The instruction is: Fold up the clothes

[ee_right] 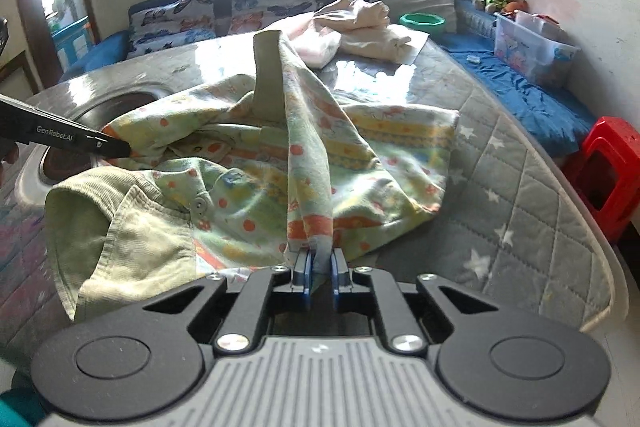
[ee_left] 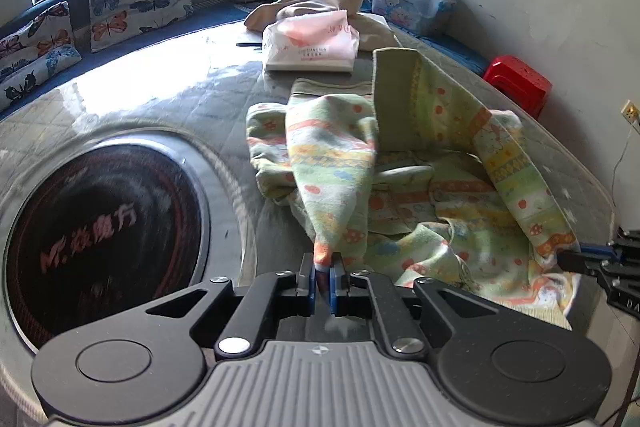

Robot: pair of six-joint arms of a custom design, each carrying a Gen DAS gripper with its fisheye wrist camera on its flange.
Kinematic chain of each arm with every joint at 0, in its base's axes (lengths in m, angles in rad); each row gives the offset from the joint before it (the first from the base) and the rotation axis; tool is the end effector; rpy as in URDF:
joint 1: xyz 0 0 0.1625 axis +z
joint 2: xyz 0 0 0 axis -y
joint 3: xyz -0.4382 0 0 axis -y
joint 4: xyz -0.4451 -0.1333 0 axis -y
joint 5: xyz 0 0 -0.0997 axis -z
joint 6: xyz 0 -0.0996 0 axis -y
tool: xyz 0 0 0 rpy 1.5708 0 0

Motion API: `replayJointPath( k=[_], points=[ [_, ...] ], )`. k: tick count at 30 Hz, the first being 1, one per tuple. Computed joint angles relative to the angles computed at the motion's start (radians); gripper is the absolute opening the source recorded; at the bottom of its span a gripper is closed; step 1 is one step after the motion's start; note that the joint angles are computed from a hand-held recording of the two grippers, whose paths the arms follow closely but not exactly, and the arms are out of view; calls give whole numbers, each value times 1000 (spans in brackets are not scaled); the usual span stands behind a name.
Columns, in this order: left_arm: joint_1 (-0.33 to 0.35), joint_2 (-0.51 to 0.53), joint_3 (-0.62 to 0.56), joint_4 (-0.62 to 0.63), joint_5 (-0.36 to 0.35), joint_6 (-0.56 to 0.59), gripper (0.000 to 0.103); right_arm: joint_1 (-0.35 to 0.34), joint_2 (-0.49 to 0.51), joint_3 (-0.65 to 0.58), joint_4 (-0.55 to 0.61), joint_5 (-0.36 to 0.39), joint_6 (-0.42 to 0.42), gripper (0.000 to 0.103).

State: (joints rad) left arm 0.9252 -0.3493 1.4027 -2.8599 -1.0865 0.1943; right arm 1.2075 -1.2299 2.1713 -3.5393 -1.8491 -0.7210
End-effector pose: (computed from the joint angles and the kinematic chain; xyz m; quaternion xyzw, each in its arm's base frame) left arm -0.3074 -0.7067 -0.1368 0.3673 0.8918 -0.1645 0.2065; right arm -0.0936 -0.5443 0.2515 0.0864 -0.8609 0.3544 0.3545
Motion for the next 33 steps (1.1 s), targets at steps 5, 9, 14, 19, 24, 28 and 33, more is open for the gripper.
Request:
replayJointPath(
  k=[5,9,14,19,24,28,33],
  points=[
    [1,-60,99,-17,-12,1,7,12,-57,38,111,-10,-30,9],
    [7,-98,156,-24,-26,-9,7,33,-90,48,165,-8,-41,15],
    [14,-119,173,-19,-38,-5,16,62,-79,20,163,6,-66,28],
    [6,-128,176,-51,-25,21,46,90,0,-59,119,8,-85,39],
    [8,-109,132,-83,-19,29,49,108,97,-172,98,22,-102,47],
    [20,-66,56,-75,-22,12,49,116,160,-254,108,29,-111,50],
    [35,-1,-51,-31,-10,-17,49,121,230,-349,137,24,-98,51]
  ],
)
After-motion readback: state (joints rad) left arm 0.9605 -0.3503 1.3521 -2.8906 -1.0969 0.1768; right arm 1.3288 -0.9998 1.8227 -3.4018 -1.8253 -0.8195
